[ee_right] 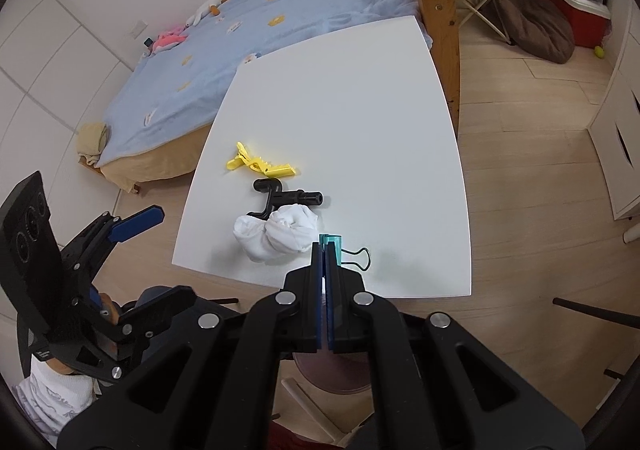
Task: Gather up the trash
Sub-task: 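Lift the teal clip with the right tool while the left tool moves to the white socks, then grasp the white socks with the left tool, then carry both items to the trash bin while the left tool opens, dropping the white socks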
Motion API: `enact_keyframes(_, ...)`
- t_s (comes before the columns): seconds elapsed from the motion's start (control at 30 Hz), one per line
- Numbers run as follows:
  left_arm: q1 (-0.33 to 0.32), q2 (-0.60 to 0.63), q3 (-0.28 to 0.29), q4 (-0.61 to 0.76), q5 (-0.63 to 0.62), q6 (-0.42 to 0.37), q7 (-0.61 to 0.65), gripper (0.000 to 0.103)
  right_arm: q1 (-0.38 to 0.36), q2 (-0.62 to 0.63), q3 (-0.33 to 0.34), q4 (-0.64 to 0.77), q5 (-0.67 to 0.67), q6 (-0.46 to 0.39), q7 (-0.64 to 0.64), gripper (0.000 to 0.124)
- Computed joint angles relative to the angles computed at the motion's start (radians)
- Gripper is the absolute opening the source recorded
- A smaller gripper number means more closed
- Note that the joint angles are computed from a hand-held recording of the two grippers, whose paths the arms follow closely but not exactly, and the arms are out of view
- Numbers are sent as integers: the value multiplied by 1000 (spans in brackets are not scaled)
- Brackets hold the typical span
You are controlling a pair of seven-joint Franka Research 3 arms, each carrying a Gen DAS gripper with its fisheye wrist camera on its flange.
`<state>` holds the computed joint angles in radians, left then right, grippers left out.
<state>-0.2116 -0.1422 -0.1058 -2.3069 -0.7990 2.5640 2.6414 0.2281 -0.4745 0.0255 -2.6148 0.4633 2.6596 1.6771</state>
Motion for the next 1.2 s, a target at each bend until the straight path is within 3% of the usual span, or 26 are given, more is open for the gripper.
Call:
enact_keyframes(0.23,24,105,-35,68,58,-9,-95,95,-2,-13,-3,-10,0,0,3,1)
enact_keyframes(0.47,50,141,-67,83,119,-28,-163,46,0,-18,-13,-19,13,2,-10,1)
enact_keyframes(0.53,53,142,-71,84,117,-31,-168,40,2,-17,-13,-19,17,3,-13,1)
enact_keyframes(0.67,56,142,-76,85,125,-36,-172,17,5,-16,-14,-21,25,4,-21,1)
enact_keyframes(0.73,57,141,-77,87,120,-34,-167,10,6,-15,-12,-20,26,4,-23,1)
enact_keyframes(1.2,42,44,-40,32,41,-51,-99,8,2,-43,27,-16,-26,6,-4,1)
